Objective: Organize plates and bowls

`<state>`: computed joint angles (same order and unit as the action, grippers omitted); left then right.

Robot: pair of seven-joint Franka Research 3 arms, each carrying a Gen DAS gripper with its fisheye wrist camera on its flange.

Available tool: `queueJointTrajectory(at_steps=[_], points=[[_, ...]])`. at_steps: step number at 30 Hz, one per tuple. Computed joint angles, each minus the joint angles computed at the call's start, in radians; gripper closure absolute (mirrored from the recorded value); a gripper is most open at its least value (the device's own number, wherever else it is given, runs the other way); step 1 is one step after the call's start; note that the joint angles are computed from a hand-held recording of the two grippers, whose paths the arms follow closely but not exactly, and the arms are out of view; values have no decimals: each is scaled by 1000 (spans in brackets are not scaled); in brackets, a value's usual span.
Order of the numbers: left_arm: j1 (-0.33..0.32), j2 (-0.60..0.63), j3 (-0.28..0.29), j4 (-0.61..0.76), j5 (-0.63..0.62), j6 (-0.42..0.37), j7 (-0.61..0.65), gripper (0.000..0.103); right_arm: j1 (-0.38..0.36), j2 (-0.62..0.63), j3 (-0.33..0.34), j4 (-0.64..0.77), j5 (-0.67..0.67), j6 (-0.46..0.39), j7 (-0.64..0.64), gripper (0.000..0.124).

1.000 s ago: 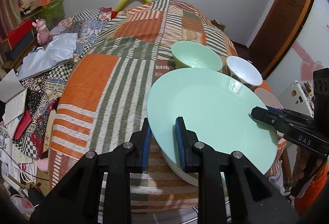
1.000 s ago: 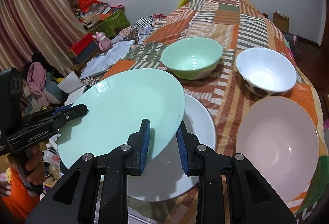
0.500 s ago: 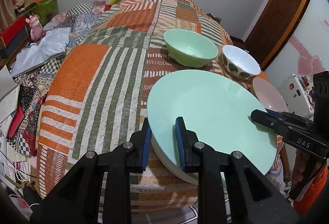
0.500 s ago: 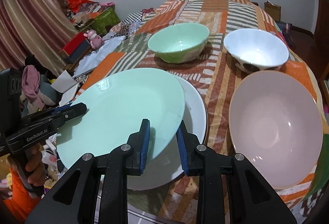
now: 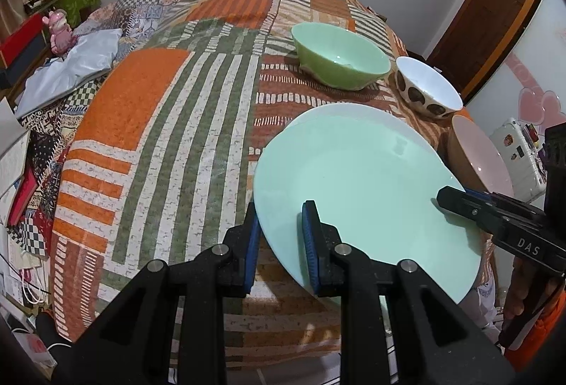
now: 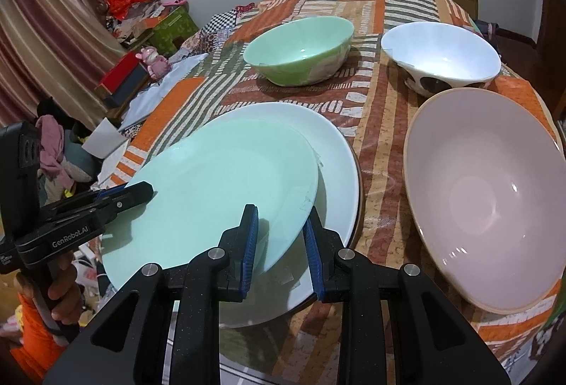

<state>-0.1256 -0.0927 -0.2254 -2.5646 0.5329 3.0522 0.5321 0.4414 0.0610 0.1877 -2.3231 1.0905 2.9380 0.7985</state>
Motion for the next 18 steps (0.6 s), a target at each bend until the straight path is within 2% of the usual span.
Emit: queueJointTrajectory(at_steps=[10,16,18], points=[[-28,42,22,32,-95,-28,87,80,-2,22,1,8,-90,12,84,99],[-49,69,27,44,-194,-36,177,81,-17,15,6,9,-24,4,39,99],[-46,71,24,49,-154,-43,151,81,-16,10,4,4,-26,0,33,99]])
